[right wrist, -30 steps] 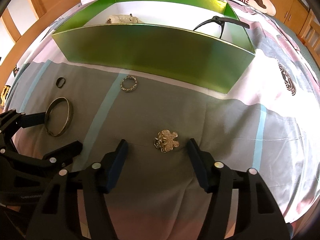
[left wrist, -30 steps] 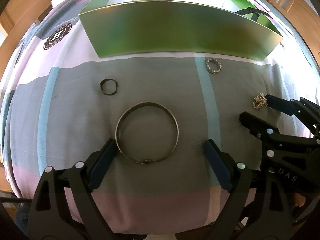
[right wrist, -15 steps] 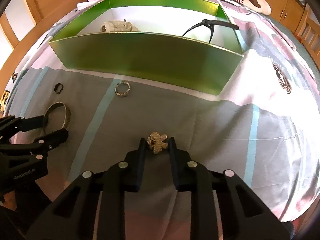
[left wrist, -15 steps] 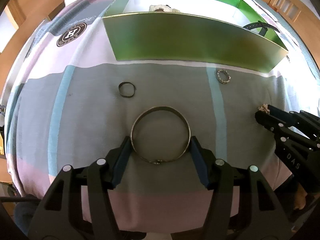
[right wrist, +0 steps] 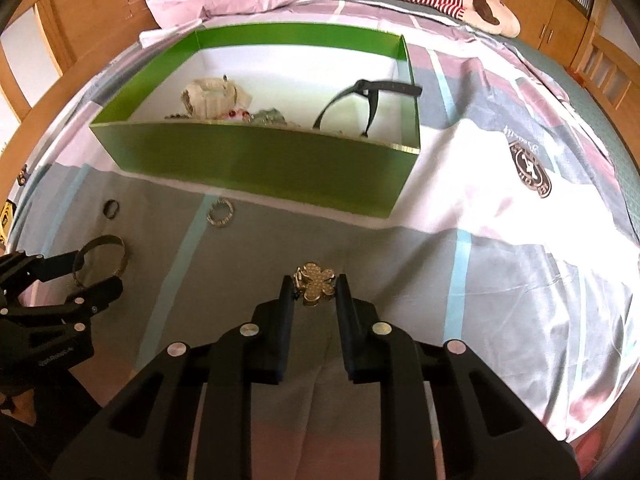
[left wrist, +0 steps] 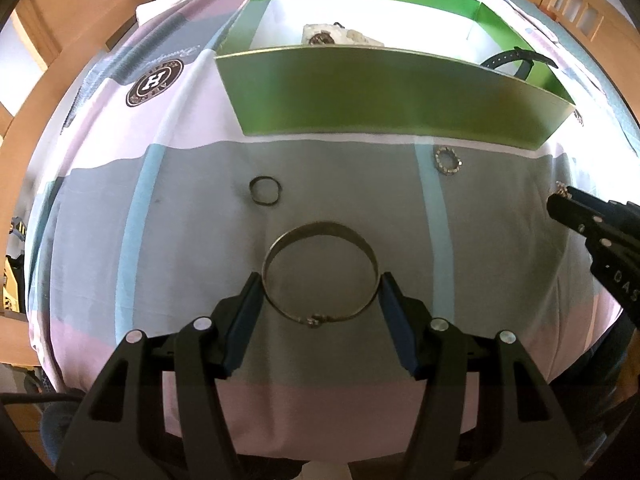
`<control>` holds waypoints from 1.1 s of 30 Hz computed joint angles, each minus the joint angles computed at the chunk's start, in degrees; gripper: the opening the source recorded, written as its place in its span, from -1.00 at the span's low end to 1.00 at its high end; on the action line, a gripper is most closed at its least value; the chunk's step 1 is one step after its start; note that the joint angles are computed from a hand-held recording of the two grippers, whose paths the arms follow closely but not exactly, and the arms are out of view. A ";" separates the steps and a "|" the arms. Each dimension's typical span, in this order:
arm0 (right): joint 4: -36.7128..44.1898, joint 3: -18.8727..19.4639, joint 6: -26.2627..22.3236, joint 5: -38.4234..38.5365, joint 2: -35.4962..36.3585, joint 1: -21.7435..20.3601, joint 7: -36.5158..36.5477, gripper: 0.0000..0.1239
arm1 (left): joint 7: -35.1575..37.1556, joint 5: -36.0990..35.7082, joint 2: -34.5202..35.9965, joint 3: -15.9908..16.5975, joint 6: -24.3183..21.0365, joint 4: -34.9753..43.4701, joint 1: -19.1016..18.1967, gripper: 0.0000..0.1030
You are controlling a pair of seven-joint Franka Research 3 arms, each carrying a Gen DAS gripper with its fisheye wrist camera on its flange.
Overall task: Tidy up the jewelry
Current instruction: 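Lift the bangle and brooch and carry both over the green box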
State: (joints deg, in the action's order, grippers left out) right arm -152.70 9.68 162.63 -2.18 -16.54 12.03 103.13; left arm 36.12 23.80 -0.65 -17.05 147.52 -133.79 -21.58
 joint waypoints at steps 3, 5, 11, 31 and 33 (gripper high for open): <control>0.40 -0.19 0.15 0.77 -0.14 0.53 -0.31 -0.66 | 0.72 -0.58 -0.83 0.14 0.40 -0.51 0.13 0.15; 0.83 -0.68 0.69 1.36 -0.92 0.80 -1.00 -0.66 | 0.66 -0.26 -1.76 0.35 0.59 -0.59 0.47 0.15; 4.19 -1.14 3.59 2.74 -1.48 -0.51 -2.75 -0.66 | 0.90 1.60 -3.54 0.91 0.95 2.14 2.11 -0.09; 4.11 -6.76 3.92 22.30 0.07 8.05 -20.28 -0.66 | 11.80 -9.98 -2.32 2.86 5.25 1.77 4.61 0.23; 3.14 -5.53 2.73 22.24 0.91 7.62 -19.67 -0.66 | 13.01 -13.18 -0.39 2.47 4.96 0.89 4.09 0.24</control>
State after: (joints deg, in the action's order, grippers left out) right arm -149.56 4.15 165.36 20.06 -15.63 19.65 83.46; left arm 49.12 10.63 -1.04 -14.58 152.48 -132.90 -17.49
